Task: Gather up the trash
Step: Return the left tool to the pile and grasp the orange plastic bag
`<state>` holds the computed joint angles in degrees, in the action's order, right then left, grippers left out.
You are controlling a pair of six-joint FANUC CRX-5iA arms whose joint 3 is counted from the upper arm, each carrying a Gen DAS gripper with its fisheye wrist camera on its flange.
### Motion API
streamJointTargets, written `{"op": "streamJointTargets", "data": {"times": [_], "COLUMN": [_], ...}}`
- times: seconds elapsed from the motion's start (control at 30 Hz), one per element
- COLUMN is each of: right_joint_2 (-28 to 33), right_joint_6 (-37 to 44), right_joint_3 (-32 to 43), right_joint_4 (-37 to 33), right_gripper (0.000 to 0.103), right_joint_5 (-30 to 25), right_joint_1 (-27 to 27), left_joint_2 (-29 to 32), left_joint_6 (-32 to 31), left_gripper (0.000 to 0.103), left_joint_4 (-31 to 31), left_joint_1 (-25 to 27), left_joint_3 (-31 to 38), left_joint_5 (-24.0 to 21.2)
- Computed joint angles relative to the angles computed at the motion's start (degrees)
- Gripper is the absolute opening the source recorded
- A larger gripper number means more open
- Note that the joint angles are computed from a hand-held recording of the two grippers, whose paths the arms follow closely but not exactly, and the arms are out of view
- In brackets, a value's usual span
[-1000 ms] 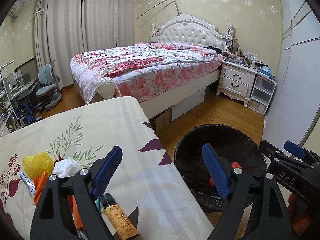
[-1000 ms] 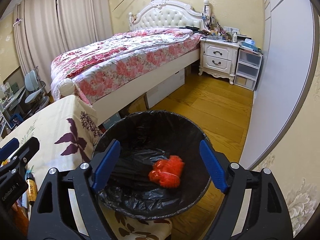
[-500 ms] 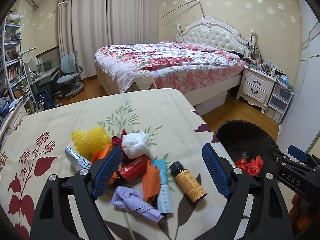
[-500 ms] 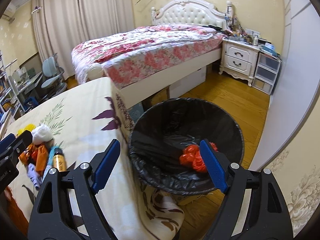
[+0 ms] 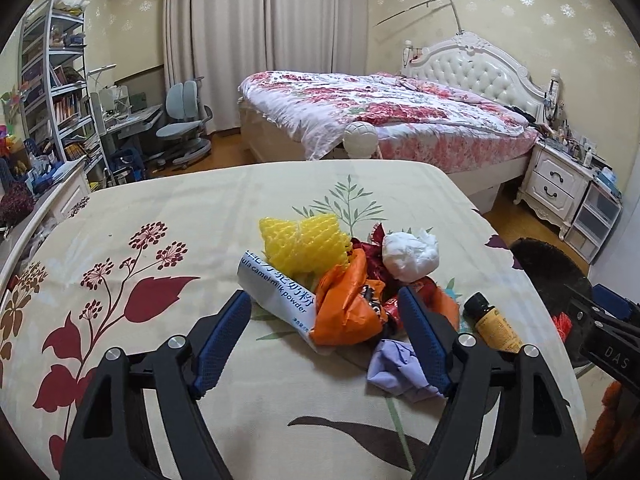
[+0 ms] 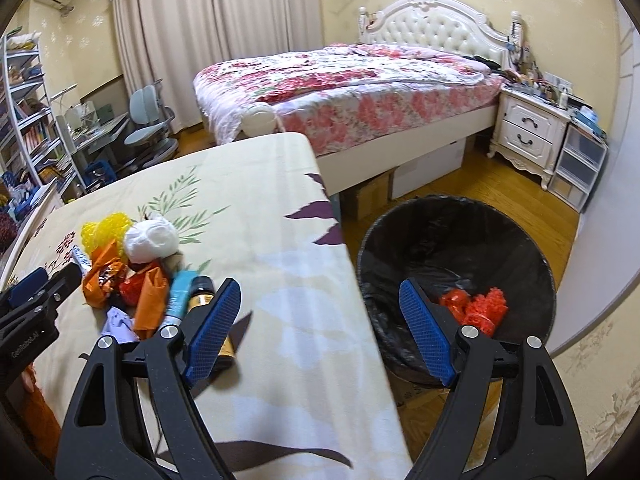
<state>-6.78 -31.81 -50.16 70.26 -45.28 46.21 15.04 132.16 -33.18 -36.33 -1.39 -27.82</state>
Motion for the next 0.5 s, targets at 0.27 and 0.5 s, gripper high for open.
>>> {"op": "streamJointTargets", "data": {"times": [0.27, 0.5], "right_joint_2": [2.42, 3.26], "right_joint_6": [0.91, 0.80], "right_joint_3": [2.15, 2.56], "right_joint_4": [1.90, 2.43], "right_gripper": [0.080, 0.080], "right_joint_5": [2.90, 4.45], "right_joint_1": [-1.35, -2.03], "left_joint_2": [1.68, 3.45], "left_joint_6": [-6.94, -15.45], "left_gripper": [0.061, 0.043], "left_joint_4": [5.29, 13.11], "left_joint_1": [1.35, 2.95], "left_joint_3": [0.24, -0.32], "left_joint_5": [1.85, 2.90]}}
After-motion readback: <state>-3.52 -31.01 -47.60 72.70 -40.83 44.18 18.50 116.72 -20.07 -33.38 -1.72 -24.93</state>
